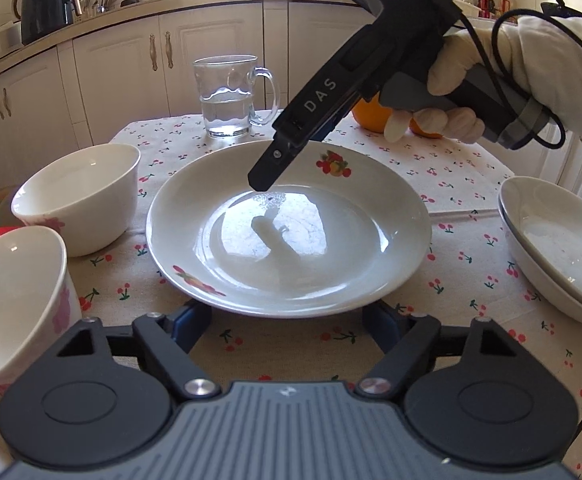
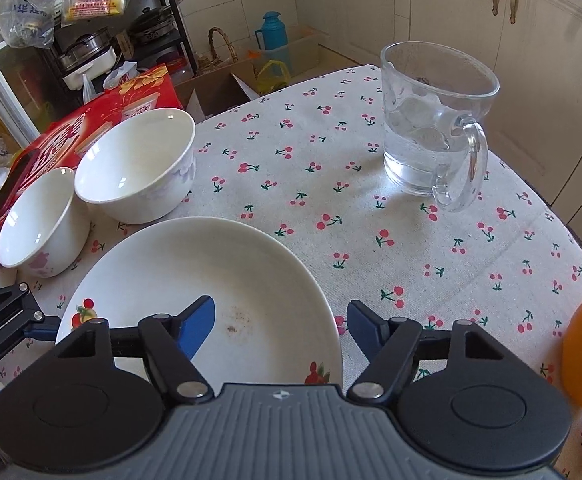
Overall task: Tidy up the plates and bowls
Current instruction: 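Lift the stained plate with the right tool and carry it toward the plate stack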
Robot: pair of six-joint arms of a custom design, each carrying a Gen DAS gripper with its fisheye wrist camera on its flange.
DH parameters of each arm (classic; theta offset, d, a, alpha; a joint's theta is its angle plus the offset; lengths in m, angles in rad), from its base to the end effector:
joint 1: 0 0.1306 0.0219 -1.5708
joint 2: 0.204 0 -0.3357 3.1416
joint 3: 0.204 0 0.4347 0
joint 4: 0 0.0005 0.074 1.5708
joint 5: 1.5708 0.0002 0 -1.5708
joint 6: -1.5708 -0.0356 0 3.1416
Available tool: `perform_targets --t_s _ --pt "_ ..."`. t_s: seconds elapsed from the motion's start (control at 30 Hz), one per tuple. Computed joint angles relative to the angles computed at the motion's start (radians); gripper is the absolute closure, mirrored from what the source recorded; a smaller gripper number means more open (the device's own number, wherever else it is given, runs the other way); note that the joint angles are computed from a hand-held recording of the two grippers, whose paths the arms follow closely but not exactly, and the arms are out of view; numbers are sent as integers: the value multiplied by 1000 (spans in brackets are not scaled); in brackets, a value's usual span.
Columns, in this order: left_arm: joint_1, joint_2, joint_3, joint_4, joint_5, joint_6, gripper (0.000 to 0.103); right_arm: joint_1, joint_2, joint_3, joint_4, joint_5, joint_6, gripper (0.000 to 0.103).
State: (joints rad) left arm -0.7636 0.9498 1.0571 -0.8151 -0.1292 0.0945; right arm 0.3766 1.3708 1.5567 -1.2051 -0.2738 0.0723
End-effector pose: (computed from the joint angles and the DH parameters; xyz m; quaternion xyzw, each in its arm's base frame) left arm 0.2925 -0.2744 0.4129 0.2721 0.8651 -0.1203 0.4039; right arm 0.4681 0.1949 0.4543 -0.2484 0.9210 0.1707 0.2467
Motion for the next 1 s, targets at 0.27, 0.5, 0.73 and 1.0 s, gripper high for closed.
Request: perform_targets --t_s 0.27,0.5,0.73,1.0 --pt "5 0 0 3 10 -9 21 -7 21 19 -33 -55 23 31" --pt "15 -1 2 -5 29 -26 21 -10 9 7 -29 -64 -4 31" --pt "17 -12 3 -28 50 -55 21 -7 -30 -27 -32 -61 -33 30" --pt "5 -39 3 -72 62 -100 21 8 -98 -81 -33 -45 -73 30"
